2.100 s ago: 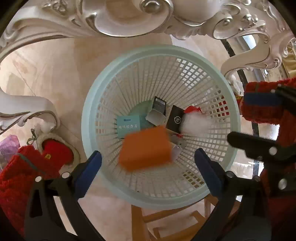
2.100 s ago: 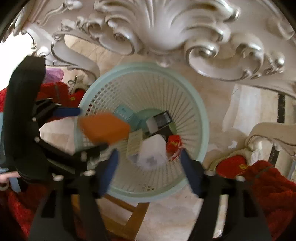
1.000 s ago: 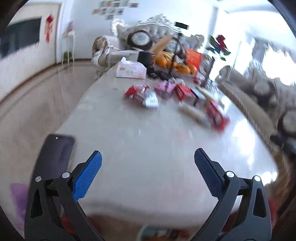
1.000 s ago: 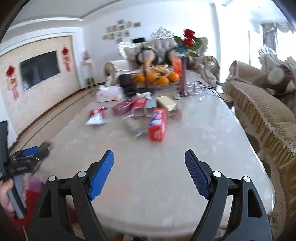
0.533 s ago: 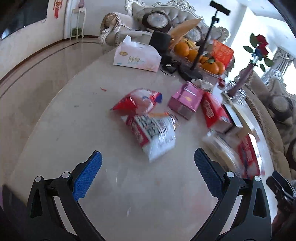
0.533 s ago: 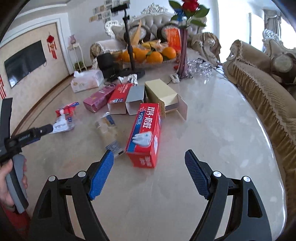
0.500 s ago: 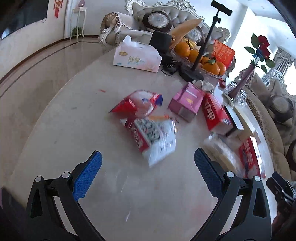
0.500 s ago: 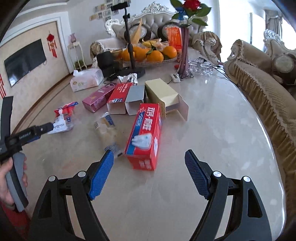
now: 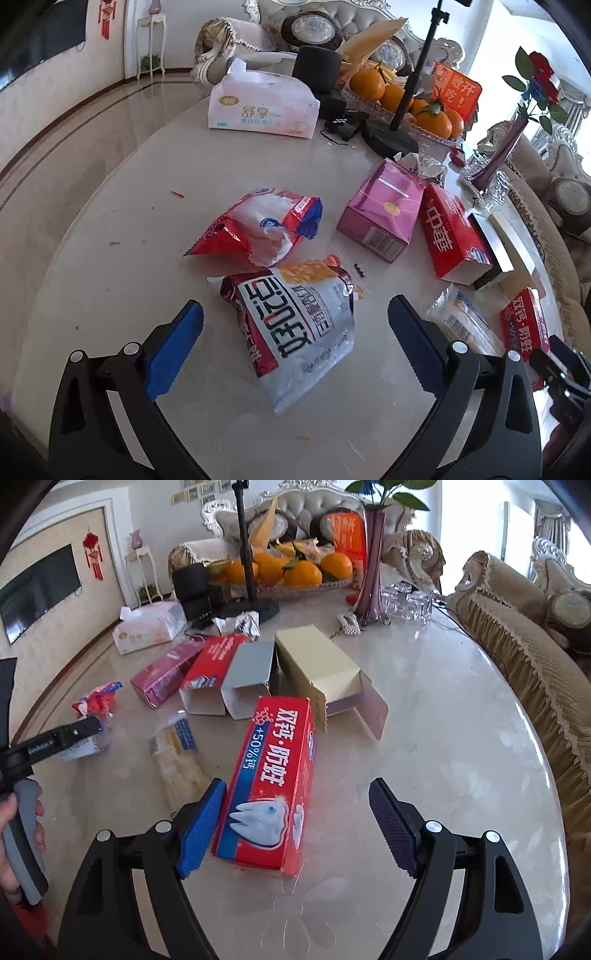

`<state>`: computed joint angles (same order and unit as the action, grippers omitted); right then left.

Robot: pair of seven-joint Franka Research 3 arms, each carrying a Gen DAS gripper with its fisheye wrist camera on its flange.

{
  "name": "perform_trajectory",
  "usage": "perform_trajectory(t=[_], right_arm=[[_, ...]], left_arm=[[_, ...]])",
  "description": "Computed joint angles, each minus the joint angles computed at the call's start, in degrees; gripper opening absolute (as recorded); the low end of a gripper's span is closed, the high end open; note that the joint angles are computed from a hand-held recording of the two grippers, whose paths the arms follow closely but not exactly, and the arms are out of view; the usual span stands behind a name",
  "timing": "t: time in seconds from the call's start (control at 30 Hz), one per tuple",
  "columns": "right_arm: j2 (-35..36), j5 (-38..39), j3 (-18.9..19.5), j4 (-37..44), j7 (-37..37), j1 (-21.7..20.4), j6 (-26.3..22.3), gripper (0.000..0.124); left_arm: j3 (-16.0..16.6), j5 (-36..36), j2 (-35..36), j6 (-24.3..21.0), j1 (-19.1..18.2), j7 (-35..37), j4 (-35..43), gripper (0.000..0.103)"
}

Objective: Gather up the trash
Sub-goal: 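Grasp the white snack bag with the left tool while the right tool grasps the red toothpaste box, then carry the snack bag and toothpaste box over the wastebasket and open both tools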

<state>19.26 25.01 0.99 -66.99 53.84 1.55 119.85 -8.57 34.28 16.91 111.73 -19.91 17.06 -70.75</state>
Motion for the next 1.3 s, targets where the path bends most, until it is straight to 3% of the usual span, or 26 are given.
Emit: perform_trajectory(t=[0.4,0.47,0.6,0.63,0.7,0.83,0.97,1.13,1.3], right_arm=[[1.1,-4.9,-0.9,0.2,1.4,1.2,2.4,0.075],[1.8,-4.9,-0.9,1.2,2.3,1.0,1.9,0.075],[3.8,-4.1,-0.2,4.5,2.4,0.1,-2.4,0.070],[3.9,-3.9,-0.1,4.7,2.0,0.0,-3.1,0.064],[4.1,-3.7,0.0,5.0,2.1,-0.1,-4.5,0.036],[1.1,-2.2,0.0,0.9,1.6,-0.4,-2.6,0.036],[-1.8,0.6,-0.2,-2.3,0.1,-1.4,-1.4,0.036],[-5.1,3.3,-0.8,-5.7,-1.4,-2.3,-0.7,0.035],[-8.9,6.2,-1.7,-10.6,-3.4,-3.2,-1.6,0.035]], left_arm=[[0.1,0.4,-1.1,1.5,0.6,-0.8,-2.8,0.097],[-0.1,0.8,-0.5,-0.4,0.3,0.1,-1.7,0.091],[0.0,1.6,-0.5,-1.9,-0.2,1.0,-1.4,0.057],[0.0,1.5,-1.2,-0.9,0.1,0.5,-2.5,0.057],[-0.1,1.6,-1.5,-1.0,0.2,0.3,-2.9,0.054],[-0.5,1.2,-3.9,3.0,1.1,-0.6,-6.8,0.045],[-1.4,0.5,-7.1,6.7,1.9,-2.4,-11.7,0.043],[-2.7,3.6,-8.4,2.6,0.6,-2.9,-12.1,0.043],[-4.3,5.5,-11.8,2.6,-0.3,-4.5,-14.8,0.043]])
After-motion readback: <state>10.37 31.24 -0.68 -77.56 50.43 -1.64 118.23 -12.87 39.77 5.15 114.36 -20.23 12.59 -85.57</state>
